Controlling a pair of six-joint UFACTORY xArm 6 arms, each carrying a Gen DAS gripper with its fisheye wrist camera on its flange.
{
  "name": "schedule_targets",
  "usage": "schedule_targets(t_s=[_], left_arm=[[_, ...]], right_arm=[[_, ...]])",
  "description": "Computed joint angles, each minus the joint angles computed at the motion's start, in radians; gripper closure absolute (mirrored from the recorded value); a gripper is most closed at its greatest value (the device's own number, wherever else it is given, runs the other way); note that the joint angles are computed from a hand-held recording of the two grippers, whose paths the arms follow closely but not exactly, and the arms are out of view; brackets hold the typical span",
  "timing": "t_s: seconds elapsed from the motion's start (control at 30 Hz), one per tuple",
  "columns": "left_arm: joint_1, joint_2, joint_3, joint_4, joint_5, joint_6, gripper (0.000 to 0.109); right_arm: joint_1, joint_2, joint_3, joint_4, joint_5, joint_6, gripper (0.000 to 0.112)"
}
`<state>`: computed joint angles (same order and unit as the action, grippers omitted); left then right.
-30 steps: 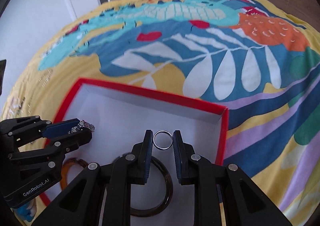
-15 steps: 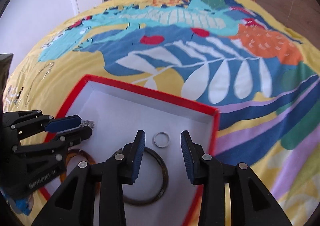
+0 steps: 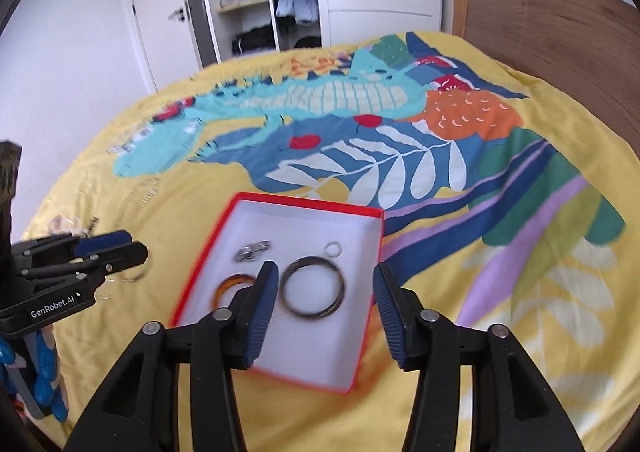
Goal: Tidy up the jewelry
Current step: 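Withdraw both open tools from the box toward the remaining jewelry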
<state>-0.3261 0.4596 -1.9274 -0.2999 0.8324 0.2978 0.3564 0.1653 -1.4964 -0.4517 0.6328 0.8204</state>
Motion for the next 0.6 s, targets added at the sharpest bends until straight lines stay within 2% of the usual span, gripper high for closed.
schedule_targets(t_s=[0.23, 0.43, 0.6], left_arm=[[0.045, -0.307, 0.397, 0.054, -0.089, 0.029, 0.077], [0.134, -0.489, 0.619, 0.088, -0.142, 0.031, 0.077], [0.231, -0.587, 0.732, 0.069, -0.145, 0.056, 0.076]], right_arm=[[0.086, -0.158, 0.171, -0.101, -0.051, 0.251, 0.059], [0.179, -0.213, 0.201, -0.177, -0.028, 0.355, 0.059], [0.245, -0.234, 0.200, -0.224, -0.009, 0.409, 0.059]])
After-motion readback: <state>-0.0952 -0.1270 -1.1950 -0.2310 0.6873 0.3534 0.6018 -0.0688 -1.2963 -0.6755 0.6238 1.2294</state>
